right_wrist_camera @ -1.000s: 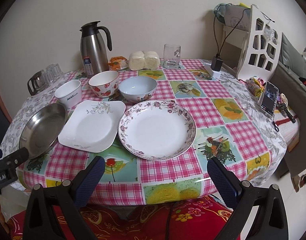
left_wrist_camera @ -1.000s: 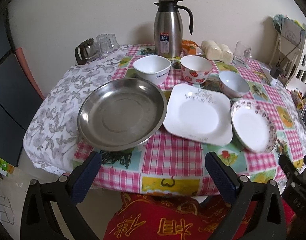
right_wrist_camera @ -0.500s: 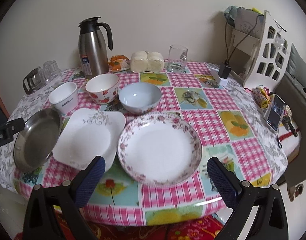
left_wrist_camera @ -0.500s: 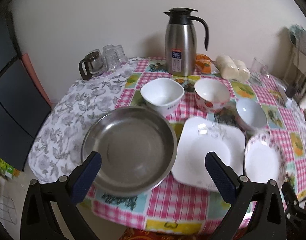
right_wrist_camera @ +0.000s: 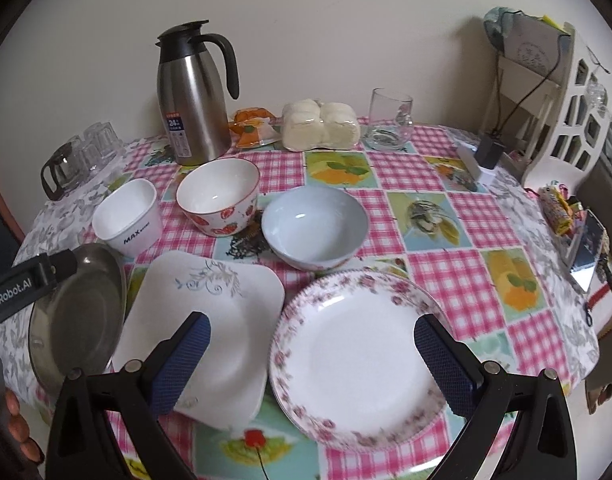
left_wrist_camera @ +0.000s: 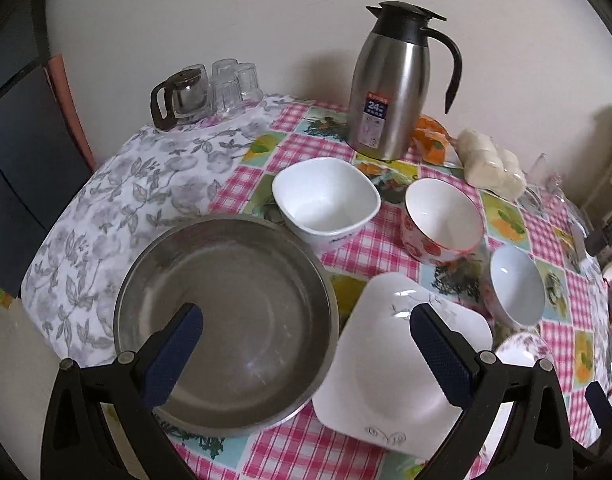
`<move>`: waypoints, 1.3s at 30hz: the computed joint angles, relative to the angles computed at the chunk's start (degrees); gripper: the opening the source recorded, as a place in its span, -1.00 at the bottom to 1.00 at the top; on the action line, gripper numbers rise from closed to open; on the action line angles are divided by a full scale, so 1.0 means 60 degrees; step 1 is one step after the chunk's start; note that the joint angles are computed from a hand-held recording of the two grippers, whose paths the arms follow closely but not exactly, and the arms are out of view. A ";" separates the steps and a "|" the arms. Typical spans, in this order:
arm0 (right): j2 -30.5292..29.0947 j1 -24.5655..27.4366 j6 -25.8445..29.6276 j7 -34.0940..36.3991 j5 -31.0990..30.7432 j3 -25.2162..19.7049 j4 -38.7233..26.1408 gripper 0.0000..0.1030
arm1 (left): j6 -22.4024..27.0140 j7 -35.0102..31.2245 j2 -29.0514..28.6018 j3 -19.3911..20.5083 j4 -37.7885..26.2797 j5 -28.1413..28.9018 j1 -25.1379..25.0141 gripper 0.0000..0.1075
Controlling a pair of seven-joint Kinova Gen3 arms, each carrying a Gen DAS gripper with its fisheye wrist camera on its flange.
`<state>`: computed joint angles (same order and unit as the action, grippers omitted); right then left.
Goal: Organize plates and bowls
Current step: 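Move the left gripper to the steel basin rim and close on it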
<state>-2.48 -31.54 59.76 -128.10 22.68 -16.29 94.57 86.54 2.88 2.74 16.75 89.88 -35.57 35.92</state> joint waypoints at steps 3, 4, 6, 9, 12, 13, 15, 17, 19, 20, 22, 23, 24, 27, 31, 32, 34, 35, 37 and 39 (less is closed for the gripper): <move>0.0315 -0.0056 -0.0087 -0.0069 0.0082 0.0026 -0.0164 1.00 | 0.0083 -0.0001 0.0086 -0.0084 0.0049 -0.0170 -0.0051 0.91; 0.0423 -0.0089 -0.0108 -0.0052 0.0094 0.0060 -0.0228 1.00 | 0.0006 0.0021 0.0046 -0.0149 0.0108 -0.0147 -0.0117 0.91; 0.0647 -0.0190 -0.0128 -0.0121 0.0208 0.0125 -0.0365 1.00 | -0.0149 -0.0003 -0.0047 -0.0268 0.0222 -0.0031 -0.0311 0.91; 0.0964 -0.0360 -0.0136 -0.0103 0.0292 0.0265 -0.0621 1.00 | -0.0286 0.0009 -0.0155 -0.0328 0.0447 -0.0004 -0.0547 0.92; 0.1217 -0.0525 -0.0215 -0.0047 0.0337 0.0394 -0.0808 1.00 | -0.0561 -0.0104 -0.0342 -0.0447 0.0738 0.0239 -0.0907 0.91; 0.1272 -0.0572 -0.0269 0.0007 0.0323 0.0432 -0.0829 1.00 | -0.0610 -0.0120 -0.0405 -0.0465 0.0819 0.0330 -0.1027 0.91; 0.1373 -0.0668 -0.0380 0.0108 0.0316 0.0494 -0.0848 1.00 | -0.0745 -0.0094 -0.0612 -0.0508 0.1087 0.0507 -0.1295 0.91; 0.1456 -0.0774 -0.0447 0.0111 0.0342 0.0539 -0.0831 1.00 | -0.0869 -0.0035 -0.0908 -0.0512 0.1398 0.0684 -0.1573 0.91; 0.1486 -0.0833 -0.0518 0.0140 0.0264 0.0576 -0.0791 1.00 | -0.1131 0.0012 -0.1331 -0.0524 0.1788 0.0884 -0.1881 0.91; 0.1500 -0.0857 -0.0571 0.0207 0.0180 0.0572 -0.0769 1.00 | -0.1239 0.0043 -0.1514 -0.0493 0.1954 0.0967 -0.2036 0.91; 0.1534 -0.0942 -0.0621 0.0314 0.0101 0.0553 -0.0751 1.00 | -0.1301 0.0110 -0.1794 -0.0396 0.2171 0.1092 -0.2326 0.91; 0.1542 -0.0977 -0.0668 0.0365 0.0046 0.0544 -0.0729 1.00 | -0.1331 0.0135 -0.1983 -0.0370 0.2306 0.1182 -0.2476 0.91; 0.1550 -0.1002 -0.0712 0.0427 -0.0053 0.0531 -0.0711 1.00 | -0.1345 0.0151 -0.2151 -0.0337 0.2419 0.1270 -0.2619 0.91; 0.1636 -0.1127 -0.0807 0.0549 -0.0302 0.0484 -0.0712 1.00 | -0.1482 0.0030 -0.2695 -0.0327 0.2781 0.1462 -0.3050 0.91; 0.1761 -0.1302 -0.1006 0.0766 -0.0694 0.0407 -0.0721 1.00 | -0.1336 -0.0153 -0.3412 -0.0408 0.3199 0.1768 -0.3660 0.91; 0.1810 -0.1372 -0.1038 0.0777 -0.0762 0.0390 -0.0744 1.00 | -0.1322 -0.0200 -0.3624 -0.0446 0.3325 0.1859 -0.3802 0.91; 0.1934 -0.1582 -0.1061 0.0684 -0.0734 0.0378 -0.0815 1.00 | -0.1383 -0.0392 -0.4032 -0.0603 0.3602 0.2030 -0.4065 0.91; 0.1999 -0.1706 -0.1073 0.0622 -0.0677 0.0371 -0.0841 1.00 | -0.1414 -0.0520 -0.4187 -0.0691 0.3725 0.2115 -0.4186 0.91; 0.2116 -0.1963 -0.1084 0.0466 -0.0539 0.0371 -0.0871 1.00 | -0.1504 -0.0753 -0.4470 -0.0869 0.3980 0.2304 -0.4420 0.90; 0.2242 -0.2111 -0.1160 0.0498 -0.0618 0.0349 -0.0884 1.00 | -0.1707 -0.1046 -0.4708 -0.1106 0.4231 0.2522 -0.4613 0.88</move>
